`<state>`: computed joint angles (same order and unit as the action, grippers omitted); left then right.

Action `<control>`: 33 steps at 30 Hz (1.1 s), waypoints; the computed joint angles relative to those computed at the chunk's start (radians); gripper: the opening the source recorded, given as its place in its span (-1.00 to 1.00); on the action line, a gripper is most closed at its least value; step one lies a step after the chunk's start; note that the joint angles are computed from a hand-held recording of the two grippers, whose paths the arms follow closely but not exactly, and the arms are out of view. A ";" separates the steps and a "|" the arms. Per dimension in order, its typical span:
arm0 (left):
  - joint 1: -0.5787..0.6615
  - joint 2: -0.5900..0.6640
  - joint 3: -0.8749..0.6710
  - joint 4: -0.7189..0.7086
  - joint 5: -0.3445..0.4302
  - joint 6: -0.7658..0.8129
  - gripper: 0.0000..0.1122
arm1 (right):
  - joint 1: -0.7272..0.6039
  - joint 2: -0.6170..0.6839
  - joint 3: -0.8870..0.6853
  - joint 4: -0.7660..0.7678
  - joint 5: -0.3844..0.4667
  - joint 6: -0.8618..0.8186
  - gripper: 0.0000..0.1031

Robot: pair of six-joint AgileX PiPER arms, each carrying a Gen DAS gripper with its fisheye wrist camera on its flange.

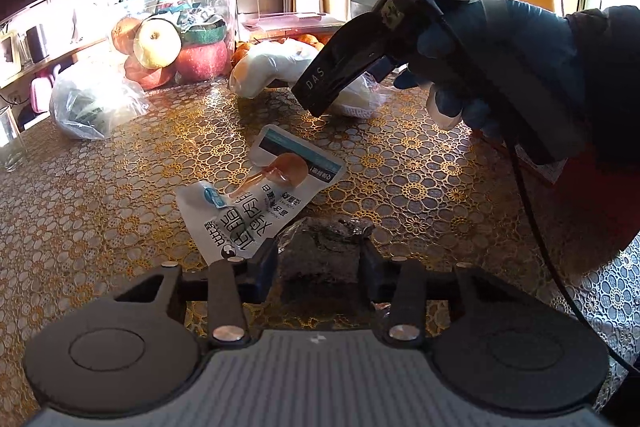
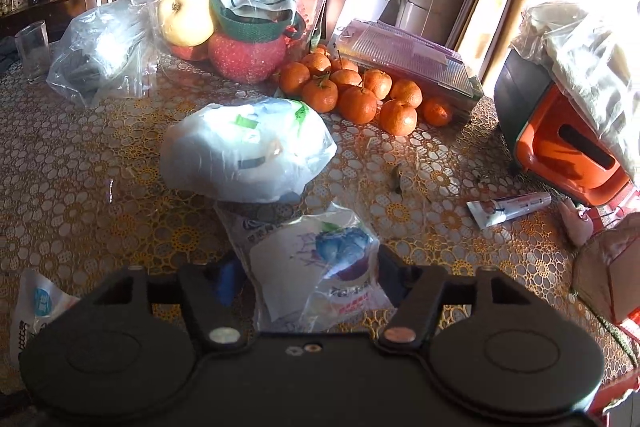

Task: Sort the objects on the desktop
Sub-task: 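Close the left tool on the black packet while the right tool grasps the blue-print bag, then carry the black packet and blue-print bag over into the cardboard box with both tools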

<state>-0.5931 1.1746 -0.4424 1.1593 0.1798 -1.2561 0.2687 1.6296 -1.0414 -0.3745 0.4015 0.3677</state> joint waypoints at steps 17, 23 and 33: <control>-0.207 -0.152 -0.021 -0.227 0.237 0.114 -0.27 | 0.055 -0.257 0.145 0.086 0.155 -0.100 0.28; -0.288 -0.209 -0.026 -0.261 0.334 0.098 -0.27 | 0.089 -0.322 0.171 0.143 0.266 -0.185 0.28; -0.430 -0.310 -0.034 -0.304 0.505 0.051 -0.27 | 0.141 -0.512 0.266 0.217 0.406 -0.243 0.28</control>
<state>-1.0228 0.8649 -0.4761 0.8557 0.6845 -1.2047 0.4097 1.1175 -0.7756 -0.1576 0.8074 0.1246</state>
